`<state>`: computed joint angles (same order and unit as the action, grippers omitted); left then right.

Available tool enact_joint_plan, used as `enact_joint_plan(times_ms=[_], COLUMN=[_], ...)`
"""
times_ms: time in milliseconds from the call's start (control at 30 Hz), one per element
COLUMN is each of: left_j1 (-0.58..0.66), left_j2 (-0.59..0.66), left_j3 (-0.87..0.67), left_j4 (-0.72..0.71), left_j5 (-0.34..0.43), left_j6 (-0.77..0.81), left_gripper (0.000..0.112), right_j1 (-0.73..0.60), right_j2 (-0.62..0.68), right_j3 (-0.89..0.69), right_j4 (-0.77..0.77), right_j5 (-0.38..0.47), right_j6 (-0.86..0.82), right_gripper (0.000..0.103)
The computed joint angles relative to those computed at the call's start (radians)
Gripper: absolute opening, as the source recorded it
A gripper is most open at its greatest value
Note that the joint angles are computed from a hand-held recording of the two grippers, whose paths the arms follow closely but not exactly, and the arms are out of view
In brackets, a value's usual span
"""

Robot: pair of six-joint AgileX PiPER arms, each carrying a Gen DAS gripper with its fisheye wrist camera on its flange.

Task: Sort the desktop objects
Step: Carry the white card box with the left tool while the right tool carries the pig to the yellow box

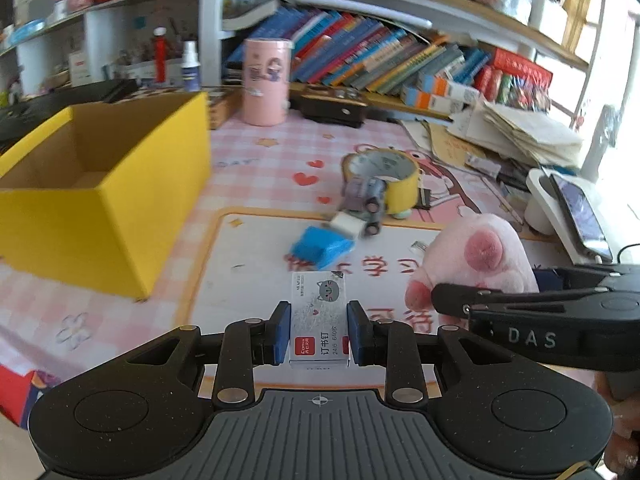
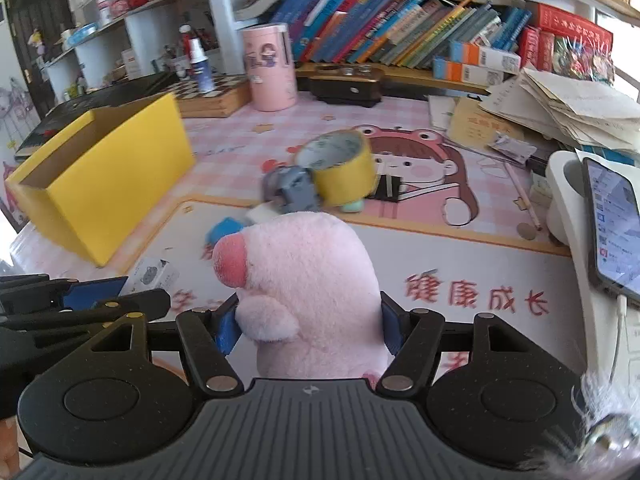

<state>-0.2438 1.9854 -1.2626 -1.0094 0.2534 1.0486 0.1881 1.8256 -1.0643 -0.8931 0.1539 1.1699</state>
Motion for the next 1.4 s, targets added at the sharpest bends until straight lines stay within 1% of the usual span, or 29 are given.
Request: enact_joint_plan(times_ms=[67, 167, 267, 367, 500, 633, 700, 800, 933, 1100, 1200, 1400], left_j1=[0.043, 0.116, 0.199, 0.293, 0.432, 0.566, 0.635, 0.718, 0.809, 0.872, 0.898, 0.926], left_j2=[-0.021, -0.045, -0.064, -0.078, -0.078, -0.062, -0.048, -0.022, -0.005, 0.009, 0.017, 0.029], left_j3=[0.036, 0.075, 0.101, 0.120, 0.116, 0.085, 0.069, 0.035, -0.001, -0.029, -0.041, -0.059], left_j4=[-0.120, -0.229, -0.287, -0.314, -0.265, -0.167, -0.145, -0.084, -0.052, -0.048, -0.049, -0.031], left_j5=[0.021, 0.068, 0.128, 0.200, 0.303, 0.391, 0.436, 0.481, 0.537, 0.583, 0.605, 0.635], left_j6=[0.130, 0.273, 0.385, 0.491, 0.553, 0.551, 0.575, 0.569, 0.586, 0.607, 0.623, 0.640], left_gripper=[0.028, 0.028, 0.028, 0.028, 0.028, 0.028, 0.028, 0.028, 0.028, 0.028, 0.028, 0.028], right_j1=[0.048, 0.135, 0.230, 0.323, 0.459, 0.578, 0.630, 0.703, 0.764, 0.820, 0.841, 0.860], right_j2=[-0.013, -0.027, -0.027, -0.006, 0.067, 0.156, 0.202, 0.277, 0.365, 0.452, 0.483, 0.516], right_j3=[0.009, 0.015, 0.002, -0.041, -0.151, -0.285, -0.360, -0.473, -0.626, -0.793, -0.854, -0.923], right_j4=[-0.112, -0.222, -0.253, -0.242, -0.182, -0.134, -0.102, -0.066, 0.013, 0.052, 0.064, 0.082], right_j5=[0.034, 0.104, 0.189, 0.280, 0.423, 0.529, 0.577, 0.642, 0.703, 0.780, 0.814, 0.853], right_j6=[0.136, 0.294, 0.380, 0.440, 0.468, 0.484, 0.478, 0.478, 0.441, 0.377, 0.355, 0.350], right_gripper=[0.064, 0.064, 0.064, 0.064, 0.064, 0.064, 0.064, 0.064, 0.064, 0.064, 0.064, 0.064])
